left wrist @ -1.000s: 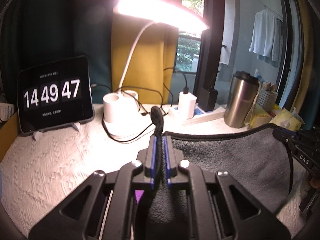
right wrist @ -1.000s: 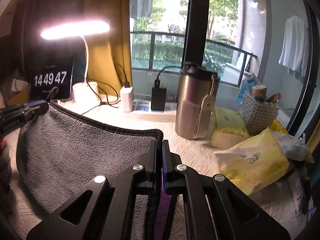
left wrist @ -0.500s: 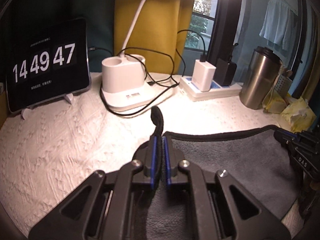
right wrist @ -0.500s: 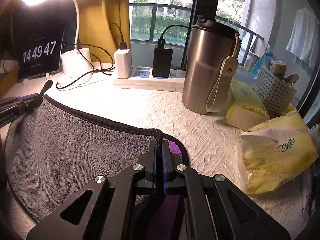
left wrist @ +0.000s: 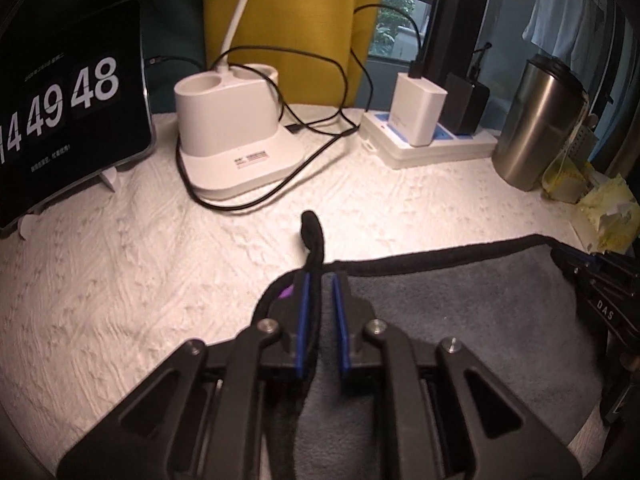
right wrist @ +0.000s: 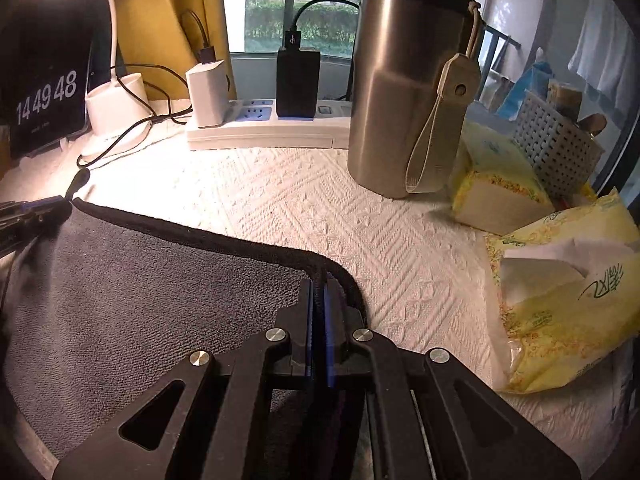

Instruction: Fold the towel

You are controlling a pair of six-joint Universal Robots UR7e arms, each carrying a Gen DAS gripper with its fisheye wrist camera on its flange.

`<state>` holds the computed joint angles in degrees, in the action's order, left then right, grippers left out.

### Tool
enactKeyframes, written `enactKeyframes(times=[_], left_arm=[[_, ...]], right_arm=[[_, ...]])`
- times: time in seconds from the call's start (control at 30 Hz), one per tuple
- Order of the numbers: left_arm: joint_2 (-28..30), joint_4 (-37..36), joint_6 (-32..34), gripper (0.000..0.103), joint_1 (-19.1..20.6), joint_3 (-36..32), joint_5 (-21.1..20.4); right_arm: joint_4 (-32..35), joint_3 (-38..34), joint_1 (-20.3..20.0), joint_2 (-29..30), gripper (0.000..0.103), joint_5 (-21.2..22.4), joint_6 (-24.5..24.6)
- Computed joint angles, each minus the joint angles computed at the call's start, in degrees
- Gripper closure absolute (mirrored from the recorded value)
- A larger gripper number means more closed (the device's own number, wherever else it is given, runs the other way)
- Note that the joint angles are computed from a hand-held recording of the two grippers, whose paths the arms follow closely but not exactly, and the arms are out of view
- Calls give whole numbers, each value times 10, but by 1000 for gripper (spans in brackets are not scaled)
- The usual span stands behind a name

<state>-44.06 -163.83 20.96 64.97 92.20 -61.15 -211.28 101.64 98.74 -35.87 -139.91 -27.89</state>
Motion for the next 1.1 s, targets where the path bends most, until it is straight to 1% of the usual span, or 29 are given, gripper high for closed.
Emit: enactKeyframes(times=[0.2,0.27,0.33,0.37,0.4,0.43,0.47,0.5,0.53,0.57,0.73,0.8,1.1], left_arm=[[-5,7,-20,81,2,-2,-2],[-7,-6,-15,79,-1,3,3],[-8,-34,-1,78,-6,12,20],[-9,-46,4,74,-9,17,25],[-13,-57,9,64,-11,22,26],[-14,-59,10,54,-11,24,27],[-17,-63,10,39,-12,27,25],[-21,-66,9,36,-13,32,23],[-24,-67,8,36,-14,34,23],[-27,-69,9,36,-16,39,23],[-42,-91,7,35,-24,62,30],[-49,-100,7,26,-27,72,31],[-81,-123,5,7,-41,117,20]], right_arm=[[4,-6,1,3,98,-9,3],[6,-4,0,0,94,-7,9],[1,-6,1,3,87,-13,6],[0,-6,2,2,86,-16,6],[2,-5,3,2,80,-17,8],[3,-3,3,-1,71,-16,12],[4,0,4,-3,66,-14,16],[6,4,5,-7,58,-9,20],[5,7,7,-10,52,-7,22],[3,9,10,-10,50,-8,21],[-15,22,24,-14,49,-9,17],[-22,28,29,-16,49,-10,16],[-63,60,52,-25,48,-25,12]])
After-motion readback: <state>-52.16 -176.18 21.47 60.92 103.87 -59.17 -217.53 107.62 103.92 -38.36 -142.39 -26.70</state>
